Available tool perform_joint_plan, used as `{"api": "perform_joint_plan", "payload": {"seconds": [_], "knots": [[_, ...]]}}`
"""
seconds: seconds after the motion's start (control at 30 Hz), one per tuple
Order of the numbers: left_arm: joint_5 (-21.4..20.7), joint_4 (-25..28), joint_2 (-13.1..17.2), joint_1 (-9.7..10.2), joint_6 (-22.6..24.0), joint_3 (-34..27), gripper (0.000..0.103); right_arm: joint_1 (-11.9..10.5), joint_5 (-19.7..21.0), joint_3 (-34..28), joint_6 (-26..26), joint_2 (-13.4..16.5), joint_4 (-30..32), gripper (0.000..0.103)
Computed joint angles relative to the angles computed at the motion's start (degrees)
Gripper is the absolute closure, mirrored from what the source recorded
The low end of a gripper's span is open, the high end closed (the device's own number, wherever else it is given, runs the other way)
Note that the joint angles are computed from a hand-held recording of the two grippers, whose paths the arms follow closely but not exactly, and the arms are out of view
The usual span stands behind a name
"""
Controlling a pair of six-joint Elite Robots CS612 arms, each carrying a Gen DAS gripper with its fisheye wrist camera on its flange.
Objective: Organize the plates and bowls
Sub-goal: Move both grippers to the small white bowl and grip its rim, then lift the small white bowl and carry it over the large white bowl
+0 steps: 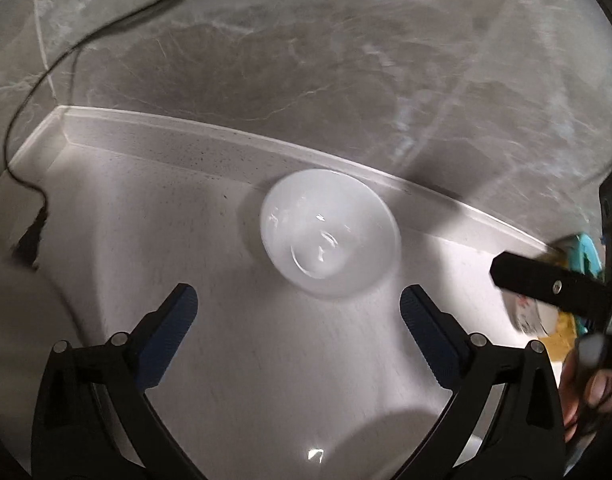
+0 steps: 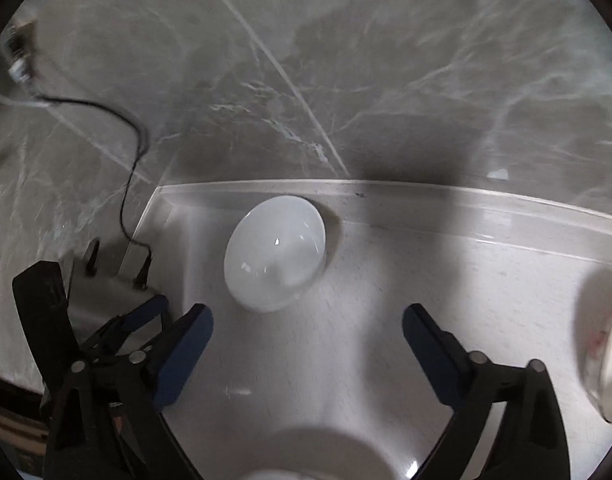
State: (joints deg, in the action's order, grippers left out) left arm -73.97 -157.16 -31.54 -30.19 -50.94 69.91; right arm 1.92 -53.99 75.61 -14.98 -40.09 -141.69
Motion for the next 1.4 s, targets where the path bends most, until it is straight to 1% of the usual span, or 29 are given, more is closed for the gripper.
{"api": "perform_joint_plan", "payload": {"seconds": [0.1, 0.13, 0.17, 0.2, 0.23, 0.3, 0.37, 0.4, 0.43, 0.47, 0.5, 0.53, 0.6, 0.67, 0.7, 0.77, 0.83, 0.87, 0.9, 0.93, 0.97, 1.0, 1.03, 1.1, 1.2, 1.27, 1.4], "knots": [[-1.8, 2.0, 1.8, 1.66, -0.8, -2.7, 0.000, 0.9, -1.2, -2.9, 2.0, 2.3, 1.2, 0.012], [-2.4, 1.4, 2.1, 2.09, -0.9, -2.9, 0.000, 1.0, -1.4, -3.7, 2.4, 2.8, 1.5, 0.014], [-2.9, 0.9, 2.7, 2.53, -0.5, -3.5, 0.000, 1.3, -1.7, -4.7, 2.9, 3.6, 2.0, 0.014], [-3.4, 1.6, 3.3, 2.91, 0.2, -4.5, 0.000, 1.4, -2.0, -5.5, 3.5, 4.3, 2.6, 0.014], [-4.9, 2.4, 4.0, 3.44, 0.7, -5.8, 0.002, 1.4, -2.1, -6.1, 3.9, 4.7, 3.1, 0.014], [-6.6, 3.2, 5.0, 4.08, 0.8, -7.3, 0.002, 1.5, -2.0, -7.2, 5.0, 5.7, 3.3, 0.017], [-7.3, 3.7, 5.6, 4.33, 1.2, -7.9, 0.004, 1.5, -0.8, -7.9, 5.5, 6.4, 4.1, 0.018], [-7.5, 4.0, 5.8, 4.40, 1.3, -8.0, 0.007, 1.6, -0.5, -8.1, 5.7, 6.6, 4.3, 0.018], [-7.9, 4.5, 6.2, 4.52, 1.3, -8.5, 0.013, 1.6, -0.4, -8.2, 5.7, 6.7, 4.3, 0.019], [-8.8, 4.5, 6.4, 4.77, 1.4, -8.5, 0.016, 1.7, -0.4, -8.3, 5.5, 6.9, 4.5, 0.019], [-9.5, 4.5, 6.4, 4.97, 1.4, -8.3, 0.028, 1.8, -0.5, -8.6, 5.6, 7.2, 4.8, 0.020], [-10.1, 4.9, 6.7, 5.16, 1.6, -8.8, 0.045, 2.0, -0.7, -9.1, 5.9, 7.4, 5.0, 0.021], [-11.4, 5.7, 7.0, 5.31, 2.0, -9.2, 0.062, 2.1, -0.5, -9.8, 6.9, 8.1, 5.5, 0.025], [-12.4, 6.3, 7.5, 5.61, 1.9, -9.7, 0.064, 2.2, 0.0, -10.8, 7.8, 8.8, 6.1, 0.026], [-12.5, 5.9, 7.7, 5.66, 1.7, -9.6, 0.064, 2.3, 0.0, -11.3, 8.0, 9.1, 6.5, 0.028], [-12.8, 5.2, 7.8, 5.85, 1.5, -9.4, 0.064, 2.6, -0.9, -11.9, 7.2, 9.3, 7.3, 0.031], [-13.3, 5.0, 8.2, 6.07, 1.7, -9.8, 0.064, 2.8, -1.1, -12.6, 6.7, 9.7, 8.4, 0.040], [-13.6, 4.9, 8.3, 6.20, 2.0, -10.0, 0.068, 2.8, -1.1, -12.9, 6.5, 9.9, 8.9, 0.051], [-14.6, 4.0, 8.6, 6.38, 2.4, -10.1, 0.074, 2.9, -1.3, -13.5, 6.1, 10.1, 9.9, 0.059], [-15.0, 3.6, 8.4, 6.57, 2.8, -9.9, 0.081, 3.0, -1.4, -13.9, 5.9, 10.4, 10.5, 0.063], [-15.6, 3.1, 8.6, 6.66, 3.4, -10.1, 0.086, 3.0, -1.2, -14.2, 5.7, 10.6, 11.3, 0.074], [-16.2, 2.8, 8.8, 6.75, 3.8, -10.4, 0.094, 3.0, -1.1, -14.8, 5.2, 10.8, 12.6, 0.086], [-16.3, 3.0, 8.6, 6.67, 3.8, -10.4, 0.097, 3.0, -0.3, -15.2, 4.7, 11.0, 13.6, 0.087], [-16.2, 3.6, 8.7, 6.72, 4.1, -10.8, 0.097, 2.9, -0.5, -15.4, 4.8, 11.1, 13.8, 0.087], [-17.5, 2.9, 8.5, 7.02, 3.9, -10.3, 0.097, 2.7, -0.1, -15.3, 5.1, 11.0, 14.2, 0.087], [-17.5, 2.6, 8.0, 7.01, 4.0, -9.5, 0.097, 2.8, 0.2, -15.4, 5.6, 11.1, 14.2, 0.087], [-16.8, 1.9, 7.1, 6.47, 3.7, -8.2, 0.097, 2.6, -0.1, -14.1, 4.0, 9.9, 13.9, 0.087]]}}
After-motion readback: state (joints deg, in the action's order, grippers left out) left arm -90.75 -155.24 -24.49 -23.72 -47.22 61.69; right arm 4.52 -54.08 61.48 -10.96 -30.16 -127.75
